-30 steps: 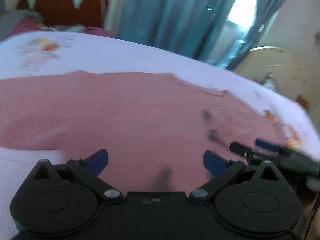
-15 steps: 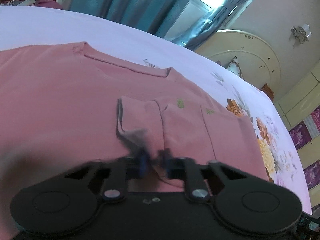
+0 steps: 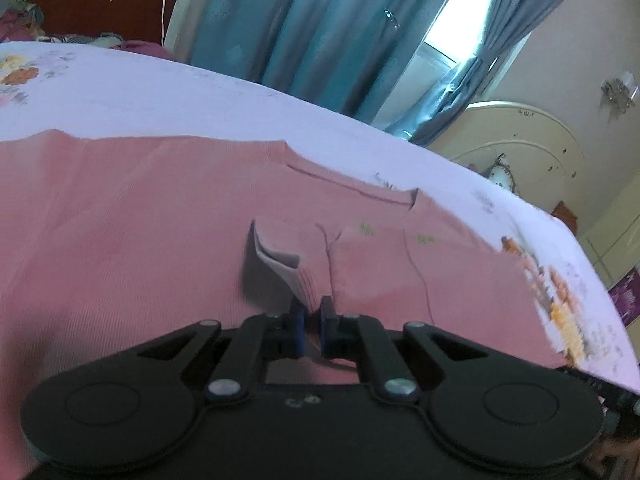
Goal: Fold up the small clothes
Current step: 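Open the right tool and release the folded sleeve on the body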
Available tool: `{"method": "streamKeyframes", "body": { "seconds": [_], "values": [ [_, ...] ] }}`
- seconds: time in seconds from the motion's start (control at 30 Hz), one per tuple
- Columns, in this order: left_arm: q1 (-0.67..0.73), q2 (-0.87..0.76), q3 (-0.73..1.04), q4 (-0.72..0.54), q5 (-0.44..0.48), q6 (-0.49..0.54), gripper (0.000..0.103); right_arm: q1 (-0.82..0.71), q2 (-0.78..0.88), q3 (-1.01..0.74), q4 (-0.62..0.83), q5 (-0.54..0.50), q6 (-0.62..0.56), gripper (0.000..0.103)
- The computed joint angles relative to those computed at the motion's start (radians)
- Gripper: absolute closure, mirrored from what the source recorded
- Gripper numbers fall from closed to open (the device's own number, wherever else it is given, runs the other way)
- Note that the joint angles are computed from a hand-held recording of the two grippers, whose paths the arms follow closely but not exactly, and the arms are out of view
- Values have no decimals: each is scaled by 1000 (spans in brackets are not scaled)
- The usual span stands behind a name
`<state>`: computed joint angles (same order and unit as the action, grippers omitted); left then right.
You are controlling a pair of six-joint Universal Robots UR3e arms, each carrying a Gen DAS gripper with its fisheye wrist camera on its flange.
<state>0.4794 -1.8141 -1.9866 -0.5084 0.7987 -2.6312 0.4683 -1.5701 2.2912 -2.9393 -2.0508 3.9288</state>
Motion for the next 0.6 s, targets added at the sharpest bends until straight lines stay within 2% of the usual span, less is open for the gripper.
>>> {"method": "streamKeyframes", "body": {
  "seconds": [0.07, 0.13, 0.17, 0.2, 0.27, 0.3, 0.33, 0.4, 0.43, 0.47, 0.5, 0.53, 0.57, 0.6],
  "values": [
    [6, 5, -44, 46, -2, -12, 97, 1, -4, -7, 17, 1, -16, 67],
    [19, 6, -62, 58, -2, 14, 92, -1, -25, -17, 58, 19, -55, 66],
    [22, 10, -69, 67, 0, 21, 77, -8, -54, -13, 79, 45, -88, 66],
    [30, 16, -73, 64, -1, 36, 57, -9, -85, 2, 83, 61, -110, 66],
    [41, 33, -75, 88, -15, 34, 29, 18, -145, 43, 34, 38, -129, 66],
    [58, 35, -70, 96, -29, 43, 29, 33, -165, 50, 11, 12, -133, 66],
    [43, 6, -26, 89, -18, 33, 30, 26, -174, 47, 3, 10, -139, 66],
    [6, -70, 102, 0, 4, 4, 41, -22, -156, 17, -15, 50, -156, 67],
    [-14, -111, 162, -34, 15, -12, 43, -49, -121, -19, -7, 75, -162, 67],
    [-33, -144, 206, -43, 25, -28, 43, -70, -85, -52, -5, 99, -173, 67],
    [-49, -174, 240, -37, 26, -42, 48, -91, -38, -82, -25, 130, -193, 67],
    [-61, -193, 276, -64, 23, -37, 60, -106, 6, -112, -33, 152, -208, 68],
    [-69, -213, 320, -129, 9, -11, 97, -120, 50, -152, -6, 178, -218, 75],
    [-74, -220, 325, -135, 4, -11, 96, -131, 76, -176, 27, 205, -223, 81]
  ]
}}
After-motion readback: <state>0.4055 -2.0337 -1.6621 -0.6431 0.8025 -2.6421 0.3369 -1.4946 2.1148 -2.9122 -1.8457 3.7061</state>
